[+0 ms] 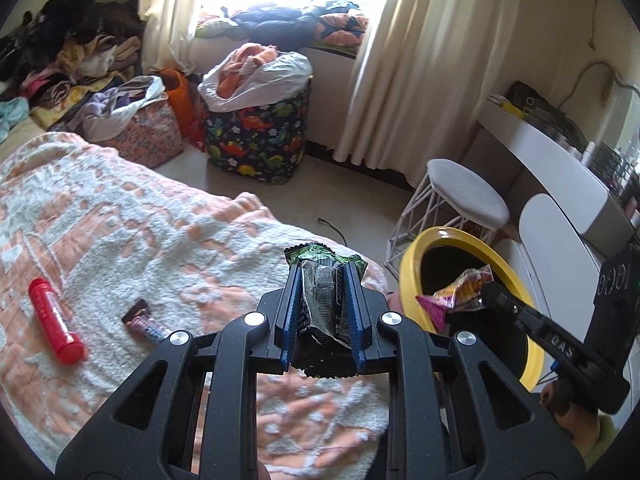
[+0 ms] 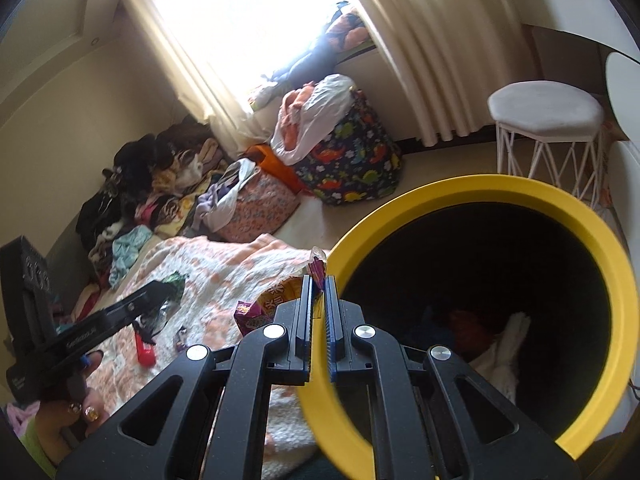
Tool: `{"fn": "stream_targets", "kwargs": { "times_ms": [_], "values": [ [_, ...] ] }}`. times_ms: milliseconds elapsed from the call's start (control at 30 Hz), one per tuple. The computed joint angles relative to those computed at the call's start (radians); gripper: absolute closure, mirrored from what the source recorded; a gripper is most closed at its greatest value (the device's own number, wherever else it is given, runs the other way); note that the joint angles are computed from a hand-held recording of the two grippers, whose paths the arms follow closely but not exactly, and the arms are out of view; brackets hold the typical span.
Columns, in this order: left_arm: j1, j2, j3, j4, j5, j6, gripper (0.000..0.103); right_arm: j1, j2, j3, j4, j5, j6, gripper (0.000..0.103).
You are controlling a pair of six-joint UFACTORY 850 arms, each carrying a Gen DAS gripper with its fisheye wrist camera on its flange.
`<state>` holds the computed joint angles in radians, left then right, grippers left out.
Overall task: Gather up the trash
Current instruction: 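Carry the snack pack and yellow wrapper over the bin with both tools, then open both tools to drop the snack pack and wrapper into the bin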
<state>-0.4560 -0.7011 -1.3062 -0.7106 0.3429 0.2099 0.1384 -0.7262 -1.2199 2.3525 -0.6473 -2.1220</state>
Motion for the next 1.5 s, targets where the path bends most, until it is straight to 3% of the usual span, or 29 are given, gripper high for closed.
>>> {"fn": "stream_targets", "kwargs": {
  "times_ms": [433,1033,1300,1333,1367,1400,1433,1500],
  "values": [
    [-0.035,-0.024,-0.049,0.004,-0.022,0.060,0.088,-0.064,0.003,0.014,0.067,-0.006,-0.024,0.097],
    [-0.080,-0.091,-0.149,0.008,-0.085,0.146,0.087,-0.105,-0.007,0.011,0.130,0.050,-0.073,0.097],
    [-0.098,-0.173,-0.263,0.160,-0.150,0.045,0.083,-0.124,-0.032,-0.021,0.056,0.105,0.030,0.095],
    [-0.099,-0.184,-0.277,0.177,-0.153,0.031,0.081,-0.126,-0.035,-0.024,0.046,0.108,0.045,0.094],
    [-0.099,-0.193,-0.288,0.194,-0.156,0.012,0.079,-0.128,-0.038,-0.029,0.033,0.114,0.064,0.085],
    [-0.098,-0.196,-0.291,0.228,-0.155,-0.026,0.069,-0.129,-0.040,-0.031,0.032,0.119,0.070,0.072],
    [-0.098,-0.194,-0.287,0.219,-0.144,-0.022,0.054,-0.127,-0.038,-0.027,0.049,0.120,0.057,0.069],
    [-0.097,-0.185,-0.267,0.158,-0.106,0.024,0.039,-0.120,-0.031,-0.021,0.069,0.118,0.030,0.065]
  ]
}}
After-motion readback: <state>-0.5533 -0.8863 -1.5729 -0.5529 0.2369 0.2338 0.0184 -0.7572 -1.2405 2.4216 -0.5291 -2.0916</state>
